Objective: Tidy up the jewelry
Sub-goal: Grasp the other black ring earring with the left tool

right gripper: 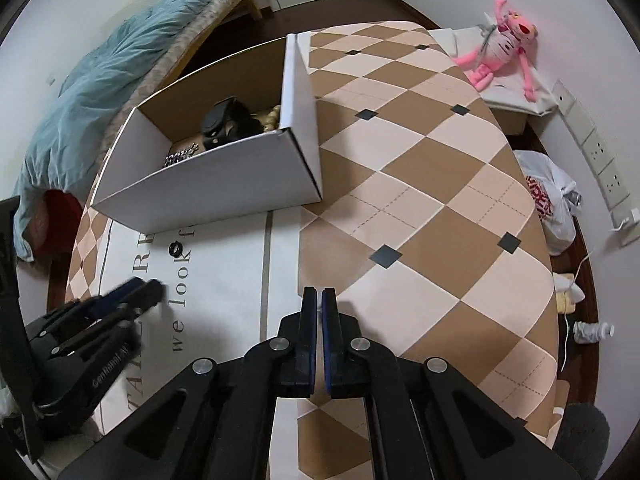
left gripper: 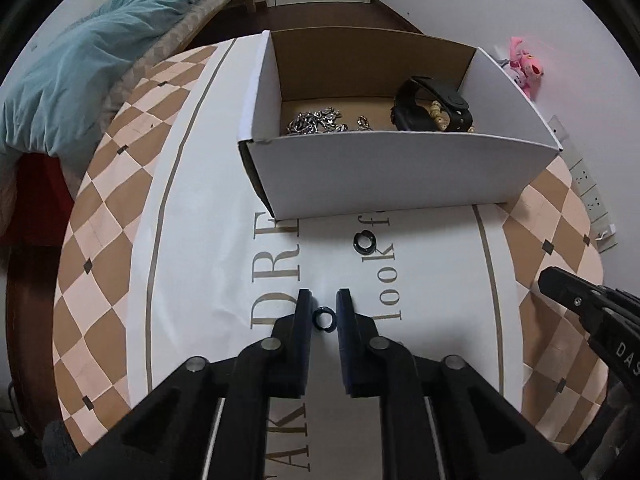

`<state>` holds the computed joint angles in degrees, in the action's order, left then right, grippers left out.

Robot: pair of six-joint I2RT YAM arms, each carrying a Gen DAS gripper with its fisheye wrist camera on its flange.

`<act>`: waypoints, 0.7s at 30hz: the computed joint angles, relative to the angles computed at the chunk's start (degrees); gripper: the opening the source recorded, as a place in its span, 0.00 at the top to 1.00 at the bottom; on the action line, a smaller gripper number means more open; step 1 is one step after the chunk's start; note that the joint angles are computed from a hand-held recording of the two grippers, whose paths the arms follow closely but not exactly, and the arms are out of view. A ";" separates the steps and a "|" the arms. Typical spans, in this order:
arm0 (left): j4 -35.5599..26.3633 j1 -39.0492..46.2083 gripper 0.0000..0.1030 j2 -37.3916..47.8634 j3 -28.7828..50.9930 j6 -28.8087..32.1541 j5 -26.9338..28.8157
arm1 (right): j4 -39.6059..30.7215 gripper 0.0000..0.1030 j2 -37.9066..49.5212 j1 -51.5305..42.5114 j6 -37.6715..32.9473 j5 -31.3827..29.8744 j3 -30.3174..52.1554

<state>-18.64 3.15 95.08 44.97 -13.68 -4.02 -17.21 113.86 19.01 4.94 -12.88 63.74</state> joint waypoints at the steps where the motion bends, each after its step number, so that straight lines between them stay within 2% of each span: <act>1: 0.06 0.26 0.91 -0.22 -0.13 -0.03 -0.08 | 0.07 0.96 0.06 0.21 0.42 -0.74 0.15; 3: -0.15 2.18 0.91 -2.49 -1.41 0.80 -0.54 | 0.52 0.86 0.09 1.21 1.41 -2.14 0.50; 5: -0.32 4.79 0.91 -4.42 -2.65 1.42 -0.72 | 1.32 0.60 0.37 2.95 2.29 -3.49 1.07; 7: -0.57 7.65 0.91 -5.42 -3.14 2.57 -0.92 | 2.84 0.54 1.10 5.75 3.32 -3.04 1.85; 11: -0.86 14.59 0.91 -7.27 -4.56 5.50 -1.49 | 5.88 0.54 4.17 12.23 4.86 0.01 4.66; 18: 0.35 22.51 0.91 -7.77 -6.21 9.15 -0.33 | 9.08 0.55 10.15 22.29 4.21 13.21 9.34; 19: 0.32 23.16 0.91 -8.07 -6.45 9.52 -0.11 | 9.69 0.57 10.63 23.18 3.74 15.10 9.56; 21: 0.32 24.34 0.91 -8.38 -6.80 10.14 0.31 | 10.61 0.73 11.49 24.29 2.61 17.83 10.04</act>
<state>-18.31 27.49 86.70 38.17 -3.54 -3.71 -6.60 125.35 43.30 7.55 4.95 73.78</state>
